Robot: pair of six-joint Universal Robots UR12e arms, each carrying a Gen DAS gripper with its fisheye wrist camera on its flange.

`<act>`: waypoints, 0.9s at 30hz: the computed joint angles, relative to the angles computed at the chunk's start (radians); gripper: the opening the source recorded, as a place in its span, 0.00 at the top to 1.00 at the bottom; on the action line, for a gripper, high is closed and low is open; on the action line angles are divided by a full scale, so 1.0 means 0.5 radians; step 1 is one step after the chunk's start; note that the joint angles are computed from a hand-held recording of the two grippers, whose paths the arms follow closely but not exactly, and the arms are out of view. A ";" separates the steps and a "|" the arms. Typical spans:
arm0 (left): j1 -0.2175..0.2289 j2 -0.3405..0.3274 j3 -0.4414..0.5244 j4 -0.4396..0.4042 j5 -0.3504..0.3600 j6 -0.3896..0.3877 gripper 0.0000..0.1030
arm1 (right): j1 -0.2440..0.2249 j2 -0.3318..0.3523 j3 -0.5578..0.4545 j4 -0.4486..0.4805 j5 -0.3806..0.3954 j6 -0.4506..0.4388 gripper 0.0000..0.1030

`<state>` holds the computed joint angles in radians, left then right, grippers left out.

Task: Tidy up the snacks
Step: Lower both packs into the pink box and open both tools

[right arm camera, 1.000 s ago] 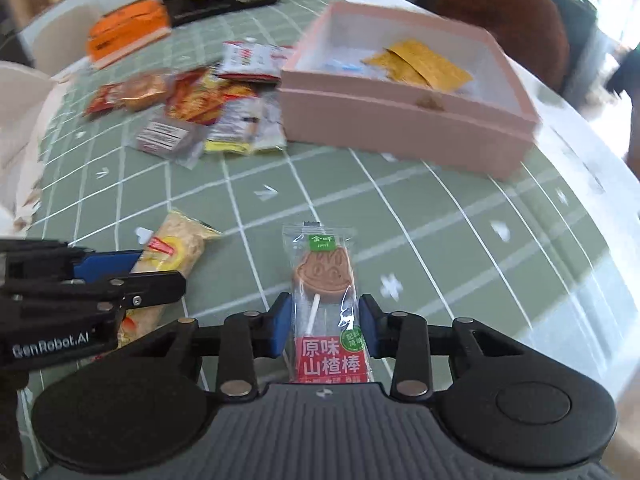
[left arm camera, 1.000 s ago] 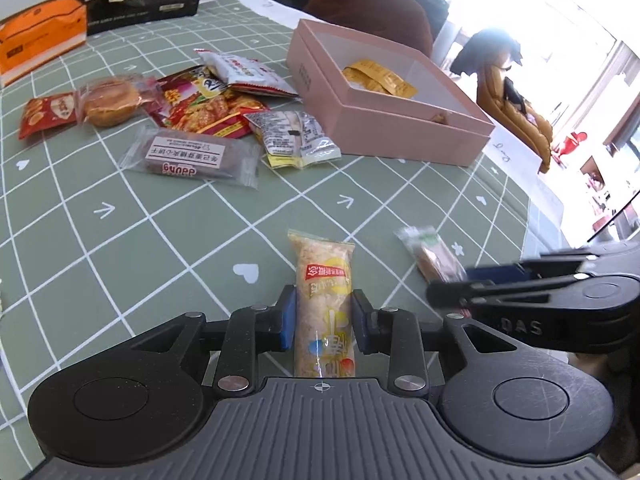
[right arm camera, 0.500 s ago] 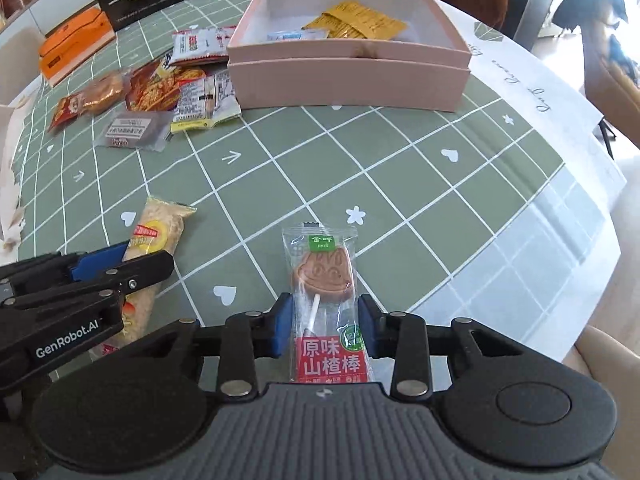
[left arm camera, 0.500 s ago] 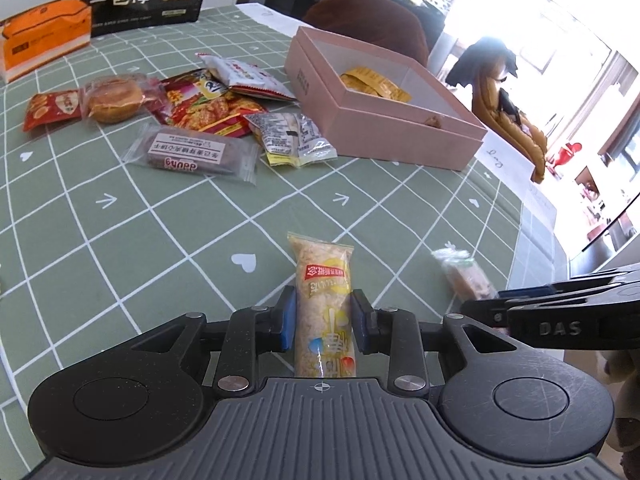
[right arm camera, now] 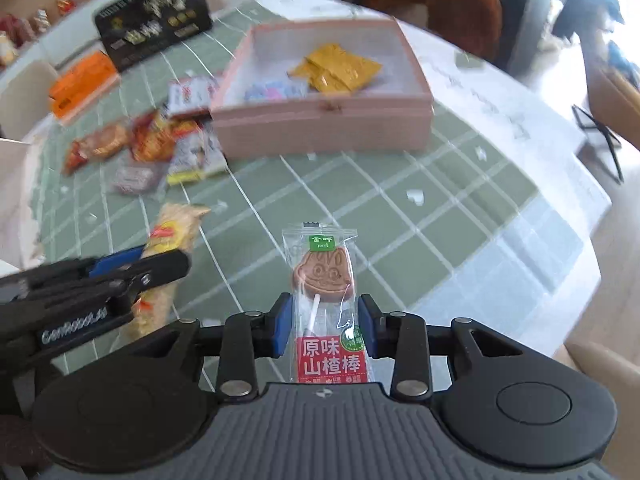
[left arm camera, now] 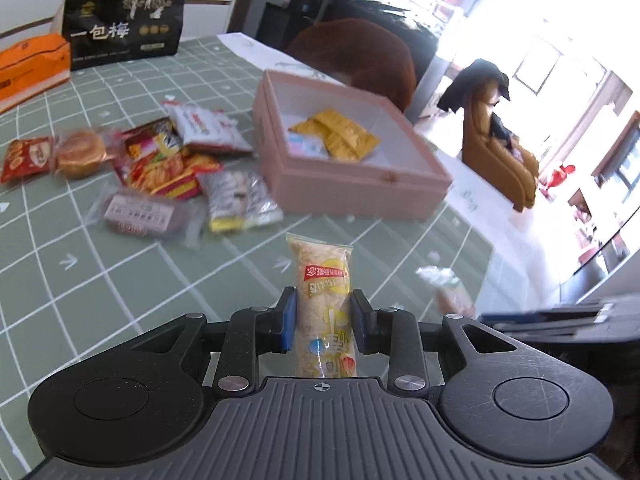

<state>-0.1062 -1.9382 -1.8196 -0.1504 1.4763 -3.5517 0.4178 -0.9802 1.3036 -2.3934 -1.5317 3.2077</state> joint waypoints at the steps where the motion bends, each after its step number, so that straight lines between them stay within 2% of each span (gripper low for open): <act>1: 0.002 -0.005 0.023 0.005 -0.033 0.000 0.68 | -0.009 0.002 -0.010 0.010 0.010 0.004 0.66; 3: -0.009 -0.029 0.095 -0.004 0.002 0.054 0.68 | -0.037 0.005 -0.026 0.023 0.112 -0.022 0.66; 4: -0.015 -0.047 0.143 -0.011 0.047 0.071 0.68 | -0.045 0.005 -0.023 -0.007 0.128 -0.044 0.66; 6: -0.005 -0.088 0.239 -0.015 0.051 0.066 0.68 | -0.053 0.012 -0.021 -0.067 0.116 -0.065 0.66; 10: -0.009 -0.207 0.491 -0.064 0.114 0.169 0.68 | -0.082 0.027 -0.037 -0.065 0.179 -0.108 0.66; 13: -0.012 -0.324 0.702 -0.142 0.132 0.172 0.68 | -0.104 0.037 -0.047 -0.078 0.213 -0.131 0.66; 15: 0.004 -0.410 0.845 -0.205 0.066 0.115 0.68 | -0.123 0.047 -0.058 -0.085 0.243 -0.134 0.66; 18: 0.039 -0.527 1.035 -0.392 -0.148 0.029 0.68 | -0.150 0.067 -0.087 -0.092 0.275 -0.139 0.66; 22: 0.014 -0.589 1.073 -0.248 -0.058 -0.009 0.68 | -0.183 0.097 -0.125 -0.108 0.309 -0.135 0.66; 25: 0.030 -0.562 0.995 -0.088 -0.122 -0.087 0.67 | -0.204 0.116 -0.140 -0.122 0.346 -0.123 0.66; 27: 0.030 -0.516 0.899 -0.004 -0.051 -0.135 0.67 | -0.208 0.136 -0.170 -0.085 0.332 -0.117 0.66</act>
